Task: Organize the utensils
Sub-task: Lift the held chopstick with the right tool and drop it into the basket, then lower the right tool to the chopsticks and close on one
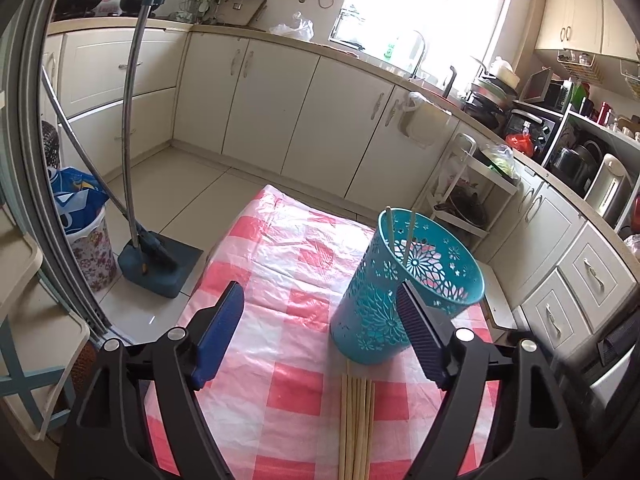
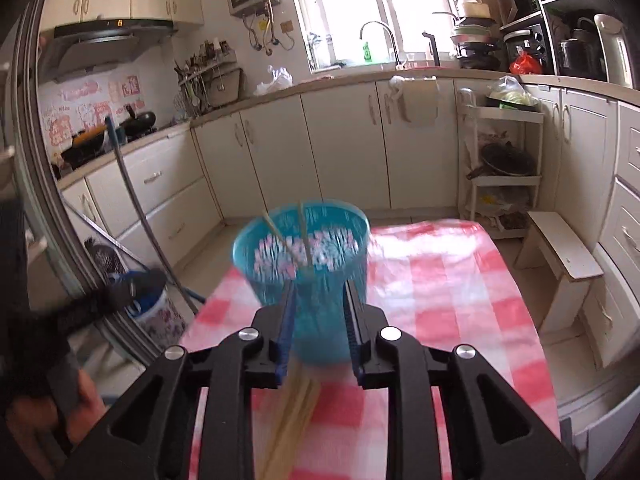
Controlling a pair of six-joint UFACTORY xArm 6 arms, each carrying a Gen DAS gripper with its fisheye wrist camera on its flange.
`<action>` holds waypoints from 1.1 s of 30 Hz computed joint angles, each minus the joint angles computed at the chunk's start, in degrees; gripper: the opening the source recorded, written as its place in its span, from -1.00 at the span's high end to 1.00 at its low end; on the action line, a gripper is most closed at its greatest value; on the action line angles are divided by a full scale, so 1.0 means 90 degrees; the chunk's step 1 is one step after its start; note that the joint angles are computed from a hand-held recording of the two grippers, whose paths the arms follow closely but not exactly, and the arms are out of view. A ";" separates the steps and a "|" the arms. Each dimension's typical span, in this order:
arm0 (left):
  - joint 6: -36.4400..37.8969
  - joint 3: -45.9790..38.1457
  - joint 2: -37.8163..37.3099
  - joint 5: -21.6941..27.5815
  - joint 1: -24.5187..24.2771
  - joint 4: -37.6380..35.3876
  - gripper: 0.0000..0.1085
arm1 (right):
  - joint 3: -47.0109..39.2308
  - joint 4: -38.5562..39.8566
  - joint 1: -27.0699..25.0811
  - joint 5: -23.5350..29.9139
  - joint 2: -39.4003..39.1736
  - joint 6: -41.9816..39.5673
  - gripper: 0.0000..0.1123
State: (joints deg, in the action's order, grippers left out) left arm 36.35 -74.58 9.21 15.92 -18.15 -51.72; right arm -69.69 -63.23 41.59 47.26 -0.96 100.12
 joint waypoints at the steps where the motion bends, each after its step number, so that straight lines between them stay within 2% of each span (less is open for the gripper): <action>1: 0.0060 0.0133 -0.0101 -0.0003 0.0001 -0.0012 -0.39 | 0.0148 0.0130 0.0088 0.0019 -0.0026 0.0075 0.55; 8: 0.0059 0.0927 -0.0610 0.0186 0.0169 0.0218 -0.43 | 0.0675 0.0473 0.0170 -0.0232 0.0118 0.0745 0.55; 13: -0.0046 0.0990 -0.0598 0.0201 0.0304 0.0522 -0.44 | 0.0798 0.0630 0.0184 -0.0270 0.0178 0.0746 0.55; 24: -0.1053 0.0729 -0.0212 0.0370 0.0427 0.1668 -0.44 | 0.0679 0.1252 0.0061 -0.0629 0.0473 0.0083 0.55; 29: -0.1321 0.0726 -0.0107 0.0437 0.0337 0.2167 -0.44 | 0.0358 0.1674 0.0033 -0.0883 0.0838 -0.0631 0.55; 33: -0.1440 0.0729 -0.0048 0.0528 0.0287 0.2359 -0.44 | 0.0049 0.2134 0.0005 -0.0827 0.1153 -0.1092 0.55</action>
